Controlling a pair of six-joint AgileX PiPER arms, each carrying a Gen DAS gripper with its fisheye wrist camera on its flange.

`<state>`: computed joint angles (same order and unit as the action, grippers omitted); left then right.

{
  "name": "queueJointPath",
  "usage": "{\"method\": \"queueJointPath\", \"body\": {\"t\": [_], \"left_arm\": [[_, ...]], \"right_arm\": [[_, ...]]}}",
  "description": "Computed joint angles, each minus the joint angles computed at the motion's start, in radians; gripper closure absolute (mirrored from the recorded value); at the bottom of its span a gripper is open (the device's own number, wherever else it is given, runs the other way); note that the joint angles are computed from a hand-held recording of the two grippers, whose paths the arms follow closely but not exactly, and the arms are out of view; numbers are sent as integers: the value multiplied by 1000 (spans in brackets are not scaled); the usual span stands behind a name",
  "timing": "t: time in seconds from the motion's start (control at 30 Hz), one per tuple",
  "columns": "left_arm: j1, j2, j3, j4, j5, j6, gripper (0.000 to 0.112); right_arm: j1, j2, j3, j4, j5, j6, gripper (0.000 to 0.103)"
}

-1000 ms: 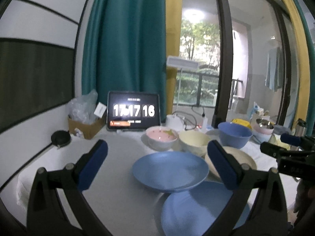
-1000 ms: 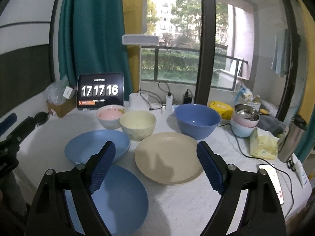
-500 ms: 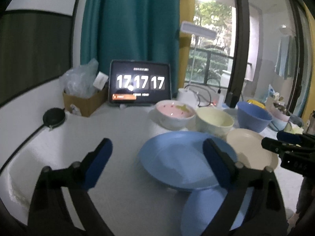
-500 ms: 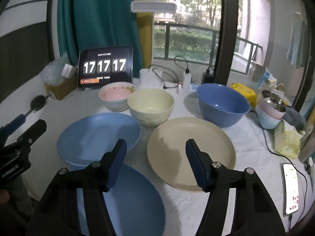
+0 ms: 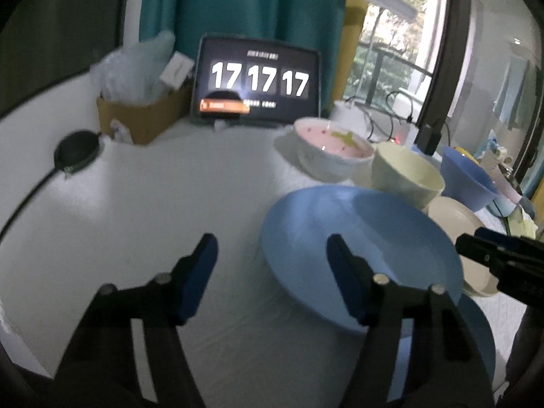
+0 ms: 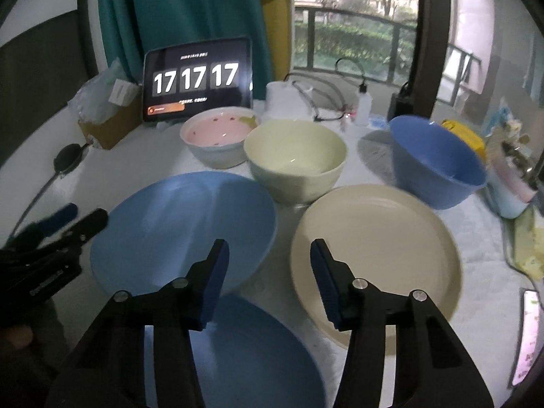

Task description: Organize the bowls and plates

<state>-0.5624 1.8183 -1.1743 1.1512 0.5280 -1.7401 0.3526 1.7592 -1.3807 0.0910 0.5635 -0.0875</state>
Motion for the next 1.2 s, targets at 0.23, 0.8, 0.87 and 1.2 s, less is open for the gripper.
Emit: {"method": "queueJointPath", "body": {"t": [0.23, 0.8, 0.87, 1.2], "left_arm": [[61, 48, -50, -266, -60, 224, 60], [68, 64, -75, -407, -108, 387, 85], [60, 52, -68, -386, -104, 370, 85], [7, -19, -18, -278, -67, 258, 85]], "right_arm": [[-16, 88, -100, 81, 105, -61, 70], [-24, 97, -110, 121, 123, -95, 79], [-24, 85, -93, 117, 111, -92, 80], [-33, 4, -19, 141, 76, -119, 80]]}}
